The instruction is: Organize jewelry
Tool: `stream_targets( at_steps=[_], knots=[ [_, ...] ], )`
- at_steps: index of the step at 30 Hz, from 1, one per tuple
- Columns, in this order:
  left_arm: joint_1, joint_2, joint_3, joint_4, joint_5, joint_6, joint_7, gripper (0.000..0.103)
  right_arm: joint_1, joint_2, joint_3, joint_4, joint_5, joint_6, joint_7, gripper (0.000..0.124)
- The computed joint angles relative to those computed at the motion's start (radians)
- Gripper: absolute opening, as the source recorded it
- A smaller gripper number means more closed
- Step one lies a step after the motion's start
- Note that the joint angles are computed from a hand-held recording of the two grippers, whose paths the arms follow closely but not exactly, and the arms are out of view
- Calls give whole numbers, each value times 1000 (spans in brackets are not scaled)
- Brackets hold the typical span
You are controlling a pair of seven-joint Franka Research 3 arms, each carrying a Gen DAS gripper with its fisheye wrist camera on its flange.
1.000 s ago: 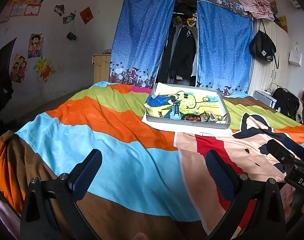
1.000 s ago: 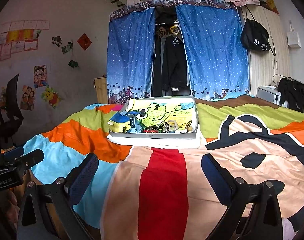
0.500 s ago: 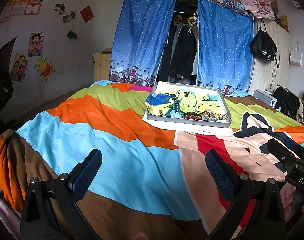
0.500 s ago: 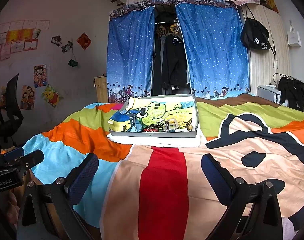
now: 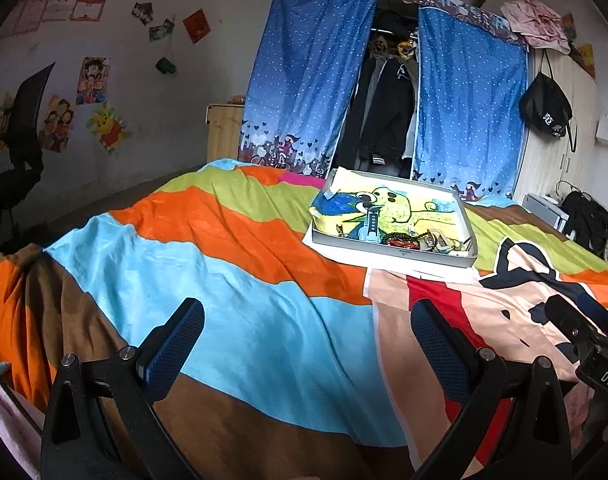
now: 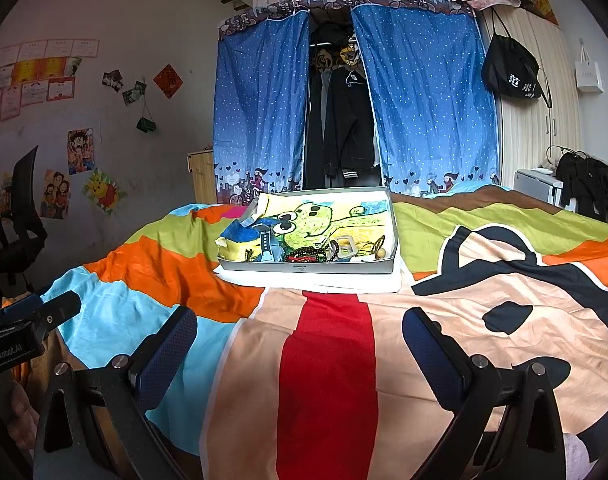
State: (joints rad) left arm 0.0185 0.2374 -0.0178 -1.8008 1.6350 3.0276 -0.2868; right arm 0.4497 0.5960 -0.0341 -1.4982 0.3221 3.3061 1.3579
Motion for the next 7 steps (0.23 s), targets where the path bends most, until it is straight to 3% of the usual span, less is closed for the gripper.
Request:
stream_targets(
  at_steps=[7],
  knots=[
    [1, -4, -2, -6, -4, -7, 8, 101, 6, 0, -7, 2, 3, -3, 2, 103]
  ],
)
